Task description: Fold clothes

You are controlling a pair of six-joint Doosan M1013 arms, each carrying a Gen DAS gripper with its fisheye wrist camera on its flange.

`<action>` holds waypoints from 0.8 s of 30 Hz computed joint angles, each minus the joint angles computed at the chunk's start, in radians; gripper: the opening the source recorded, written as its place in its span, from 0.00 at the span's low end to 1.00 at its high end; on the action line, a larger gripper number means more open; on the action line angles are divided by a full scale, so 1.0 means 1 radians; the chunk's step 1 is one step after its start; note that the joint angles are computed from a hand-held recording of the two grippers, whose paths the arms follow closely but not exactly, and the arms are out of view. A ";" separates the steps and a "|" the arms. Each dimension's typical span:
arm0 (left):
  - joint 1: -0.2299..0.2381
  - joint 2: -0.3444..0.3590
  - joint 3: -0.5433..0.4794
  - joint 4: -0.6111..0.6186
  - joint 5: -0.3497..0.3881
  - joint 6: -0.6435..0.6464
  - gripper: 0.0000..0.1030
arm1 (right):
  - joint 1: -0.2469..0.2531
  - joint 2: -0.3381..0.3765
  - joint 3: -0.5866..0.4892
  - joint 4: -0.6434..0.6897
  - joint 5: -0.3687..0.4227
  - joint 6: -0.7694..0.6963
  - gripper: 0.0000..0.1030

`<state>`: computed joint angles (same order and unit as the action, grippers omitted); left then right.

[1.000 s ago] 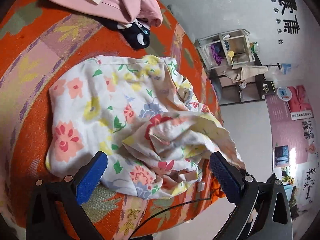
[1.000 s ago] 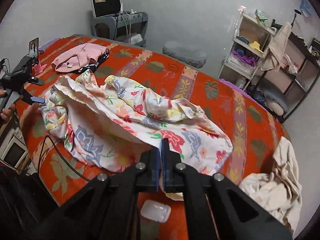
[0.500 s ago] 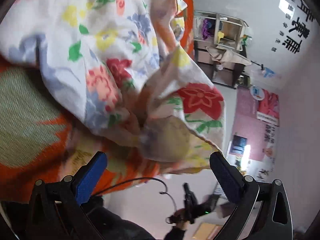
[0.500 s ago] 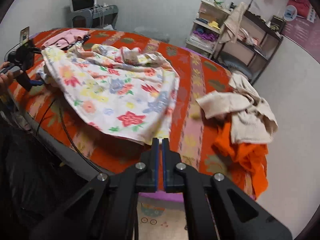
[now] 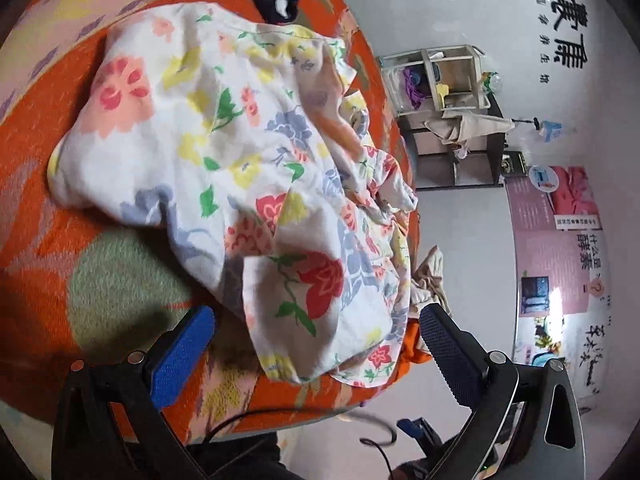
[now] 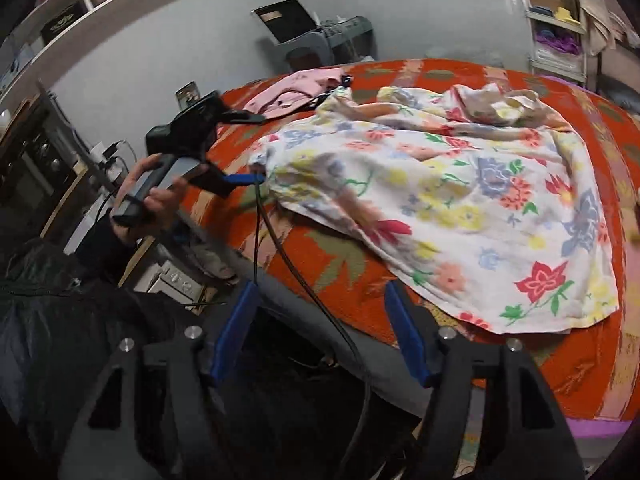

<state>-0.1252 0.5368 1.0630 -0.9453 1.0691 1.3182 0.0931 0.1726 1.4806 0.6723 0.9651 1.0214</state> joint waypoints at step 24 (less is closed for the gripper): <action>0.016 -0.183 0.288 -0.737 0.089 0.712 0.00 | -0.270 -0.067 0.312 0.673 -0.184 0.194 0.80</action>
